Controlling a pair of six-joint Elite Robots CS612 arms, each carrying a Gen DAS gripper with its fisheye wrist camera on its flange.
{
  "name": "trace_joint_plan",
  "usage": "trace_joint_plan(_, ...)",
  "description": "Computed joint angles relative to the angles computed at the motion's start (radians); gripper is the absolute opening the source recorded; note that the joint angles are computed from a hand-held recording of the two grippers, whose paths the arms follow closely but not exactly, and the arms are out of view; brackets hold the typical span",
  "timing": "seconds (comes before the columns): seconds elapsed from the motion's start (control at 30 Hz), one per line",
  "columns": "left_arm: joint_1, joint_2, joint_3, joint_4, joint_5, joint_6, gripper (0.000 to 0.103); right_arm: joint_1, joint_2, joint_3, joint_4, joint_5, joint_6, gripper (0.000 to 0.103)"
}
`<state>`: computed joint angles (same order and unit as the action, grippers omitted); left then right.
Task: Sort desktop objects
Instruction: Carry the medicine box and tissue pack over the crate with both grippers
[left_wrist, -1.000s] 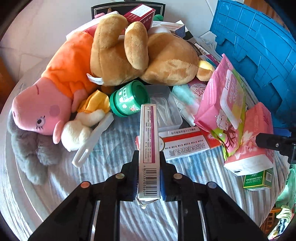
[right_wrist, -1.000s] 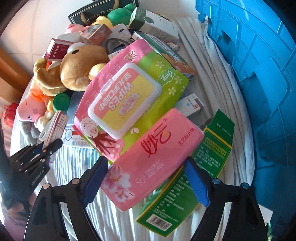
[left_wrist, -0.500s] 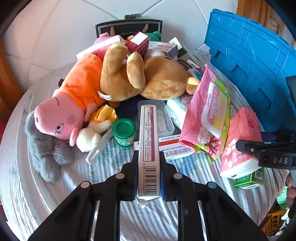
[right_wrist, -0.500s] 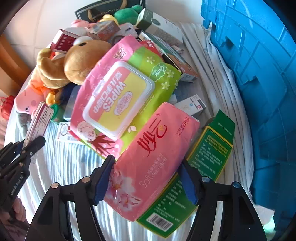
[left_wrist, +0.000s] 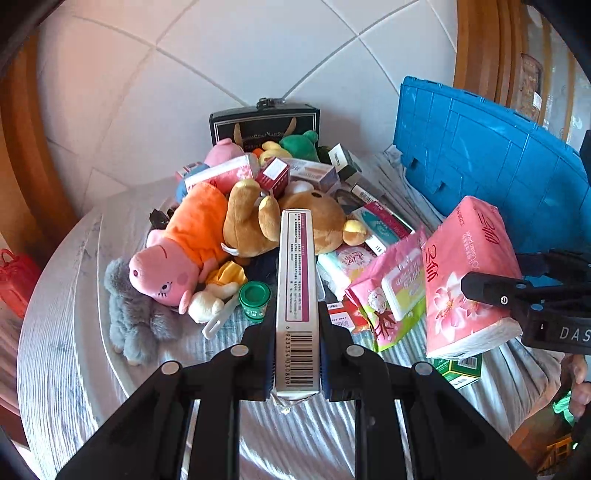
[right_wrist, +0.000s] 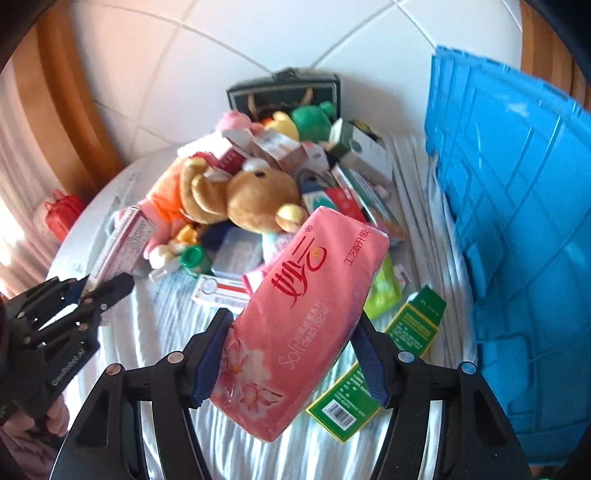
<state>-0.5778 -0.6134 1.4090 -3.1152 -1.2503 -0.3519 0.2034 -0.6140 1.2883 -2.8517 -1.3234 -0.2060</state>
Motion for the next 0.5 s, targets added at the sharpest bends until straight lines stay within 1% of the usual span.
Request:
trace_joint_plan(0.2, -0.026, -0.023, 0.012, -0.054, 0.045, 0.013, 0.018, -0.013, -0.046, 0.057, -0.132, 0.033, -0.023, 0.064)
trace_joint_plan(0.33, -0.041, -0.025, -0.003, -0.084, 0.067, 0.024, 0.018, -0.026, -0.070, 0.079, -0.215, 0.042, -0.027, 0.064)
trace_joint_plan(0.43, -0.054, -0.024, -0.025, -0.102, 0.085, 0.042, 0.018, -0.043, -0.087, 0.091, -0.283, 0.054, -0.022, 0.064)
trace_joint_plan(0.5, -0.062, -0.021, -0.045, -0.113, 0.086, 0.051, 0.018, -0.054, -0.099, 0.101, -0.333, 0.050, -0.015, 0.064)
